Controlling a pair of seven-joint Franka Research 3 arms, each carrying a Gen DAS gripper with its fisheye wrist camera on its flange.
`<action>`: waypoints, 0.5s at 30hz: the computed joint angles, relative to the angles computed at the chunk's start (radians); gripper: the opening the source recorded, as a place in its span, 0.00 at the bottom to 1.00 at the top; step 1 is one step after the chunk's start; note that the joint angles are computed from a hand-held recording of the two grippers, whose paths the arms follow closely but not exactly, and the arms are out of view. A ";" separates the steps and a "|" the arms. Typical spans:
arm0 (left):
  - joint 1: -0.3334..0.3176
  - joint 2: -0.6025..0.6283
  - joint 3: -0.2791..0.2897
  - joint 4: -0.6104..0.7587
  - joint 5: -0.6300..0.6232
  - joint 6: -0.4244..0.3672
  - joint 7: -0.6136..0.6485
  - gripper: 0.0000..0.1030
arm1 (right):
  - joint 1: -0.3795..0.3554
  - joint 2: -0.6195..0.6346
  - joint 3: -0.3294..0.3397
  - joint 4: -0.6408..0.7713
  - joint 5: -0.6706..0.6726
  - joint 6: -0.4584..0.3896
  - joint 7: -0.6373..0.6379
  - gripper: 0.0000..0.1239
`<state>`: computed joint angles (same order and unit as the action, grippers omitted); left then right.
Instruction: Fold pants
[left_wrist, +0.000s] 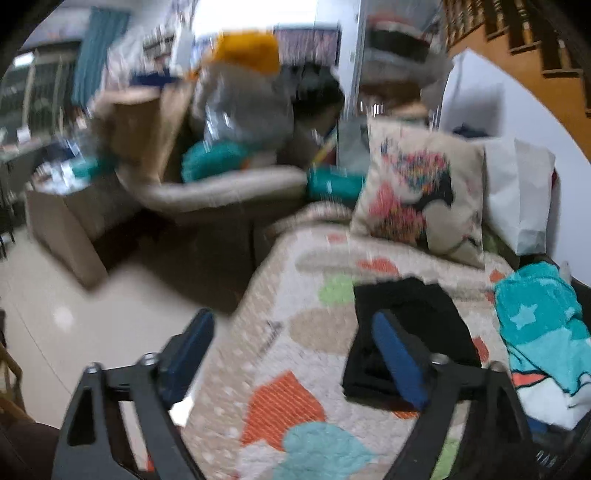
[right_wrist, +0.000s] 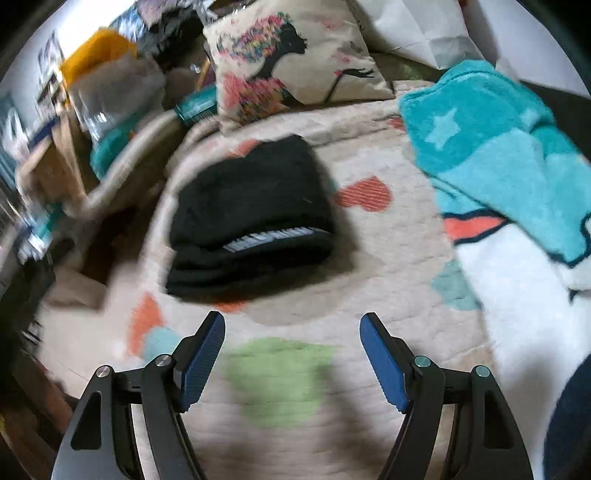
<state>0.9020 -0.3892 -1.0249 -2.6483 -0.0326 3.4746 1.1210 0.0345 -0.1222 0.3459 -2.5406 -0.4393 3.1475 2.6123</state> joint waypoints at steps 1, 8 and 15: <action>0.013 -0.030 -0.014 -0.025 -0.015 0.062 -0.005 0.95 | 0.019 -0.002 -0.012 0.002 0.012 0.011 -0.021 0.66; 0.050 -0.053 -0.105 -0.022 -0.125 0.094 0.080 1.00 | -0.044 0.002 0.041 -0.018 0.020 0.052 -0.041 0.67; 0.089 -0.070 -0.171 0.006 0.054 -0.018 0.114 1.00 | -0.230 0.028 0.187 -0.007 -0.046 0.067 0.015 0.67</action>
<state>0.9907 -0.4593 -1.1956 -2.6424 0.0210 3.4567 1.2345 -0.1957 -0.0944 0.5325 -2.5471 -0.4848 3.2145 2.6277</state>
